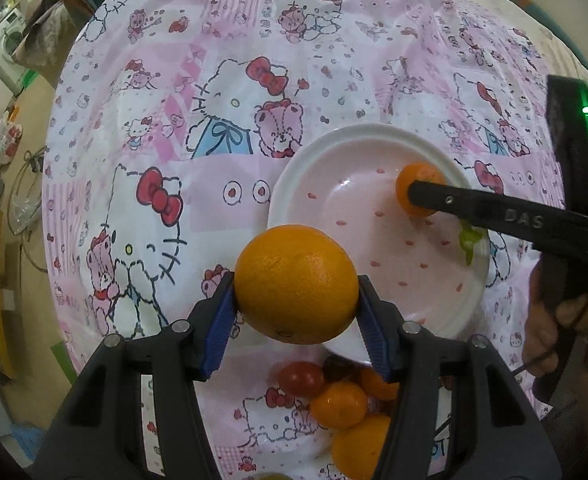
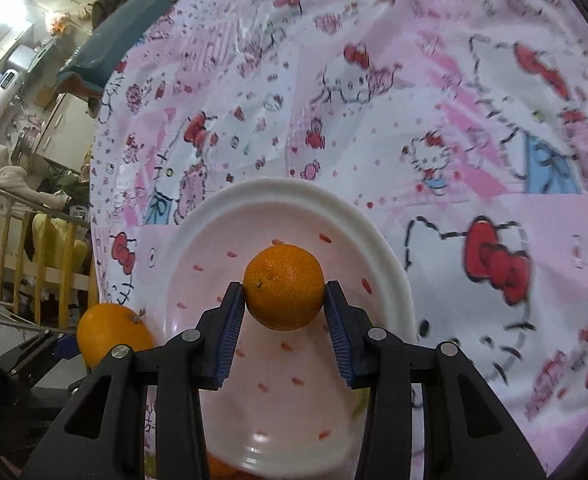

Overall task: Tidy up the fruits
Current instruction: 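Lower the orange onto the plate and open the right tool while the left tool carries its orange, then lower the large orange onto the plate and open the left tool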

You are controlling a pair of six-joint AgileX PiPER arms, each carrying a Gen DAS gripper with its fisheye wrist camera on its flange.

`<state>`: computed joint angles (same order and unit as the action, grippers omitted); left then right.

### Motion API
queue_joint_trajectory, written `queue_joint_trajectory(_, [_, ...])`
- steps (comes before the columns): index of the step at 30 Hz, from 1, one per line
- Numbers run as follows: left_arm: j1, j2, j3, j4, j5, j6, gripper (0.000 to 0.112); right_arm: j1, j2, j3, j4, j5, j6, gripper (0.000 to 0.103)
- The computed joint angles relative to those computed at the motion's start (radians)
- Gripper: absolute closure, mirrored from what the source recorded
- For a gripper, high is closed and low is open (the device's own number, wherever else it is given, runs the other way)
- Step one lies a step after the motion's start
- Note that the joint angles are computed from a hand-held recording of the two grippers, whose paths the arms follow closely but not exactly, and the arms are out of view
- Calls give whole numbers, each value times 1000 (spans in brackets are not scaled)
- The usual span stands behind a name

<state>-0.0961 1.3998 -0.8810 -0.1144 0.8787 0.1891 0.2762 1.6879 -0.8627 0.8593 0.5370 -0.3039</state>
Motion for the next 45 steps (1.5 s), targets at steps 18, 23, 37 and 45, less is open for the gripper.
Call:
queue_joint_trajectory(18, [-37,106,-64,-27,-59,-6,59,-84,-100,70,137,11,-82,30])
queue_joint_trajectory(23, [-83,168,-99,-60,-84,-1,59,-171,-219,146,133,37,-50,30])
queue_joint_trajectory(37, [-167,310,-191,-2,-105,-136,57,-318,-283,172,161,94,-93,30])
queue_joint_trajectory(45, [-207,310,-187,91,-148,-197,48,-324,-272,160,159,111,-89,30])
